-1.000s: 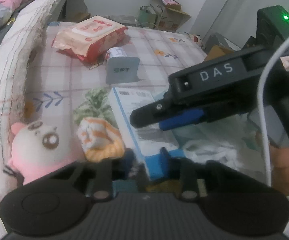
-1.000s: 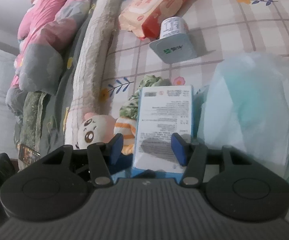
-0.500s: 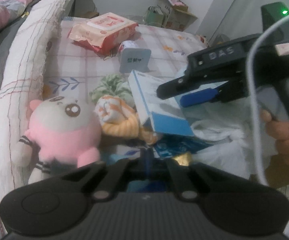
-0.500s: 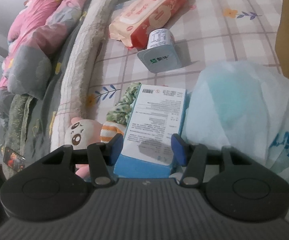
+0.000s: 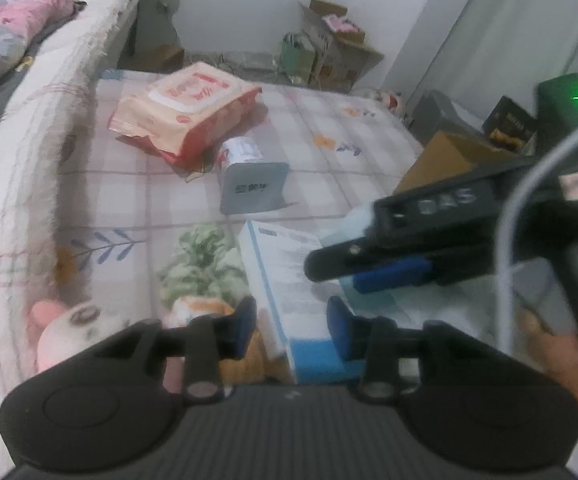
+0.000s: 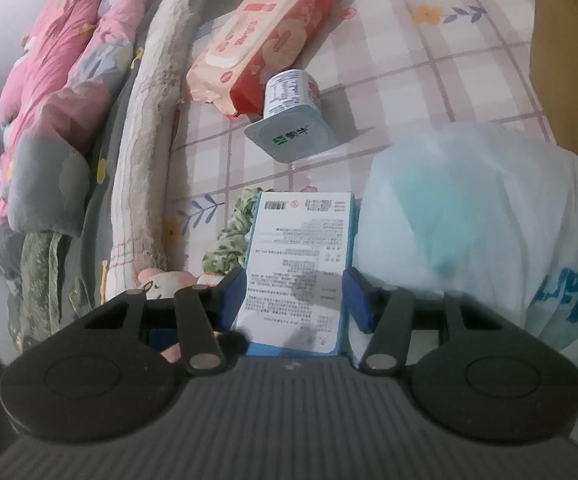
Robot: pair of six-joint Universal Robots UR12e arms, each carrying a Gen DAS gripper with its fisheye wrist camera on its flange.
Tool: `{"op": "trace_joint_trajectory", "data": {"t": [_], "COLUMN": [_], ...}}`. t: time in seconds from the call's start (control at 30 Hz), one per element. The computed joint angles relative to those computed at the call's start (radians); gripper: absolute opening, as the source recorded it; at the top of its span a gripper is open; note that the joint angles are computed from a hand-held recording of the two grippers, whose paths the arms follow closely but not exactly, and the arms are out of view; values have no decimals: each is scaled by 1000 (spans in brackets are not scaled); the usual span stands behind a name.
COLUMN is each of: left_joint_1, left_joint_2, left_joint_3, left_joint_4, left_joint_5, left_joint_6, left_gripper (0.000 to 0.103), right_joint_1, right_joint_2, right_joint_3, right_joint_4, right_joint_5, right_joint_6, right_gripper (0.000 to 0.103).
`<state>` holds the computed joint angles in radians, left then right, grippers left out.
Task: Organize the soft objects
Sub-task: 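Lift the carton off the bed with the right tool, then carry the carton into the cardboard box and open the right tool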
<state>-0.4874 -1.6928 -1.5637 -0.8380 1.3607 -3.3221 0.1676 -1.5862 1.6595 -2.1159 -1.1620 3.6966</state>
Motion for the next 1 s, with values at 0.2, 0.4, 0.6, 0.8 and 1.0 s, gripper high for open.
{"op": "trace_joint_trajectory", "data": {"t": [0.2, 0.4, 0.6, 0.8, 1.0], "left_joint_1": [11, 7, 14, 17, 21], "left_joint_2": [-35, -20, 0, 8, 10], "left_joint_3": [31, 8, -25, -41, -47], "left_joint_4": [-64, -35, -3, 18, 27], "left_joint_5": [-46, -16, -23, -27, -50], "left_joint_6": [20, 14, 14, 25, 39], "left_gripper": [37, 22, 19, 19, 21], "right_joint_1": [-8, -5, 9, 18, 29], "right_joint_2": [-2, 0, 10, 28, 37], "right_joint_3": [9, 10, 4, -12, -18], "right_joint_4": [-8, -8, -7, 15, 3], "right_joint_5": [22, 9, -24, -39, -39], "right_joint_6": [18, 17, 9, -9, -40], "right_gripper": [53, 53, 53, 59, 66]}}
